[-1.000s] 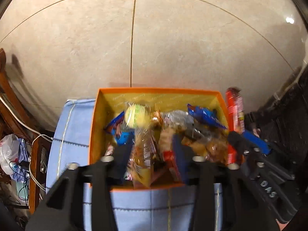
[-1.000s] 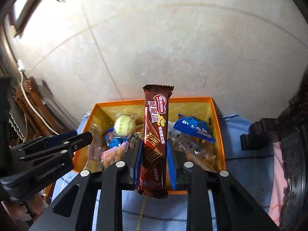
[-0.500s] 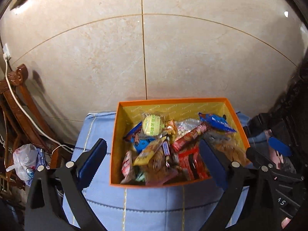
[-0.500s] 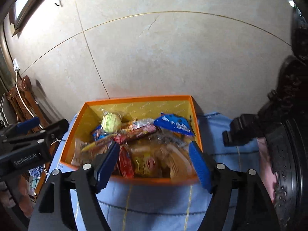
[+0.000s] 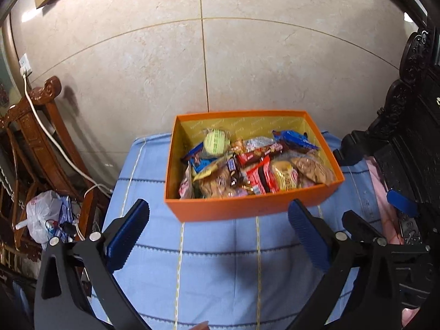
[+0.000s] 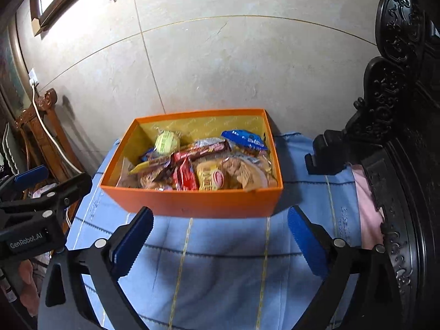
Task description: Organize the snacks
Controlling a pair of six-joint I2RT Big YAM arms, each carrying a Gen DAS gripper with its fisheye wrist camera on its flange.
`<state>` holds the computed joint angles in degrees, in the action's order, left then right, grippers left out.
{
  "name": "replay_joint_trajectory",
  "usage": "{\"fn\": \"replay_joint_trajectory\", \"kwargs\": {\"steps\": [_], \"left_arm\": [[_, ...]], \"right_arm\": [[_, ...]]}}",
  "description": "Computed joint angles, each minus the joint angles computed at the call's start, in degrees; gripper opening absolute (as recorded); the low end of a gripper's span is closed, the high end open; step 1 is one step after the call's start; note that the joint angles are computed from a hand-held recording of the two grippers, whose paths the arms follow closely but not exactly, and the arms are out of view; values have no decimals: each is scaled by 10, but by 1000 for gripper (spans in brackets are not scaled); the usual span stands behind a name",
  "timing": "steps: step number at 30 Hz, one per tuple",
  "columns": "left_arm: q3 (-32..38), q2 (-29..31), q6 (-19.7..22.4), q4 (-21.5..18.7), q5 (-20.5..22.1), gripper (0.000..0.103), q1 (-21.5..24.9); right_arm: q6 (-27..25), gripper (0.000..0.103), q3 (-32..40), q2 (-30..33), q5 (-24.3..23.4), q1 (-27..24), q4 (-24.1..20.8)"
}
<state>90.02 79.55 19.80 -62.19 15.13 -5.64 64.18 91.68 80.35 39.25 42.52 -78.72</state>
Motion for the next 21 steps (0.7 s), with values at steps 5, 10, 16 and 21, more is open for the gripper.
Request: {"fn": "replay_joint_trajectory", "kwargs": {"steps": [5,10,16,21], "left_arm": [[-14,-15,1,-4,-2,99,10],[-19,-25,-2,-8,-3,99,18],[-19,-32,0,-14,-1,99,27],[-18,-35,-3,-17,0,99,36]], "right_arm": [[9,98,6,2,6,16,-18],[12,98,17,7,16,24,-33],[21,99,29,13,22,29,-52],[31,99,36,12,30,33,-67]]}}
